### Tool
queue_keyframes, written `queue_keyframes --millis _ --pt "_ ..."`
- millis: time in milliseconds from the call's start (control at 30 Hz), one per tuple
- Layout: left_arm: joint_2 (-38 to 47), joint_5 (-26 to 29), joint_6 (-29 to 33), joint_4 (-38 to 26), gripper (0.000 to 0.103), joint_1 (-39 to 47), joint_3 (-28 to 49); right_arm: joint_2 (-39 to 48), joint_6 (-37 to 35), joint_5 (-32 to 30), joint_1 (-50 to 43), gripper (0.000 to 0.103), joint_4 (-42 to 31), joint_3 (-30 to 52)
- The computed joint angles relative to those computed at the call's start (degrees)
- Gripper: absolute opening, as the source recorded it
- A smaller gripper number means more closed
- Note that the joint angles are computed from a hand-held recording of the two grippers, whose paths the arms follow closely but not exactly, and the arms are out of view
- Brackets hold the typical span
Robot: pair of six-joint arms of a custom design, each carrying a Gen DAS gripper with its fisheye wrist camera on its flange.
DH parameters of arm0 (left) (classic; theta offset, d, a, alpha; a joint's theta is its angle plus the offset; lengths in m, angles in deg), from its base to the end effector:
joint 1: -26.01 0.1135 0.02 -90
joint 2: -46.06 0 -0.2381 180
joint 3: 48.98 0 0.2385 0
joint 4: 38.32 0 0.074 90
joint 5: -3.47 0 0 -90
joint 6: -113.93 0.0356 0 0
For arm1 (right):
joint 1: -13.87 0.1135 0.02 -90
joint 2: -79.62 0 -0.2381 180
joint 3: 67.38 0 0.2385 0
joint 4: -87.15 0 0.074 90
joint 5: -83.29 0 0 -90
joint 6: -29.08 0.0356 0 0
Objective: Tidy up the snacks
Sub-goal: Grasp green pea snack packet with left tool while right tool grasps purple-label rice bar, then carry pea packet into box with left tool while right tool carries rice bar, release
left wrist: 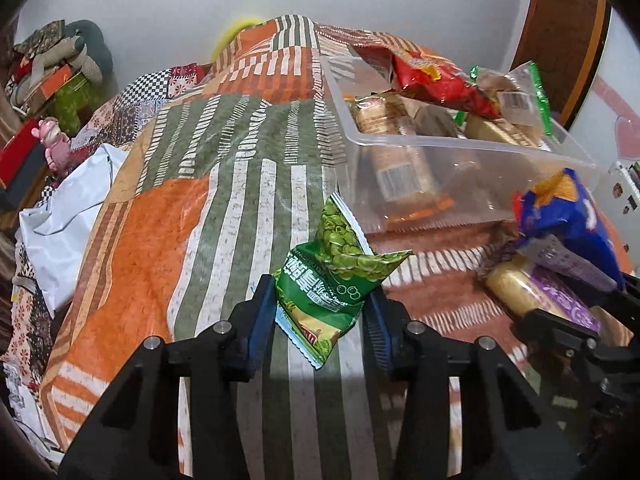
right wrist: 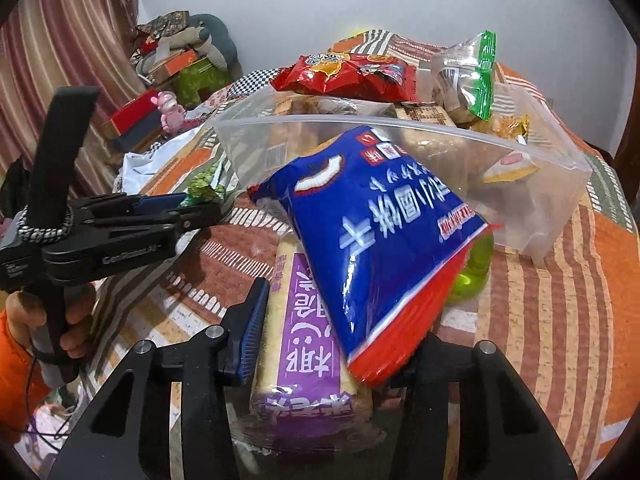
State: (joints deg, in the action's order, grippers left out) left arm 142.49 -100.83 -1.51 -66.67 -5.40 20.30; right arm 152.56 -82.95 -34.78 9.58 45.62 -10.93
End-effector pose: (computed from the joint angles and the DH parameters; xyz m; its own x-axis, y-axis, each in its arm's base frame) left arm 0.2780 -0.1594 0.1519 -0.8008 0.0013 -0.5989 0.0461 0.9972 -0.0595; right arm 0.2353 -0.0008 0.1840 -0.7156 -0.2782 -0.6407 -0.4865 0.8567 0.1713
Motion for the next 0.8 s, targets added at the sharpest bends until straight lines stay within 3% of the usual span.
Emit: queue_keyframes --millis 333,800 --pt "-10.81 -2.88 -3.11 -2.55 0.043 -4.63 -5.41 -4.36 -3.14 -4.98 -2.61 0.042 -6.05 1.13" --pt "-18.3 -6.99 -5.65 -7.36 0.043 -10.3 -4.2 -11.91 -3.13 -9.79 -6.63 0.042 -8.16 1.96"
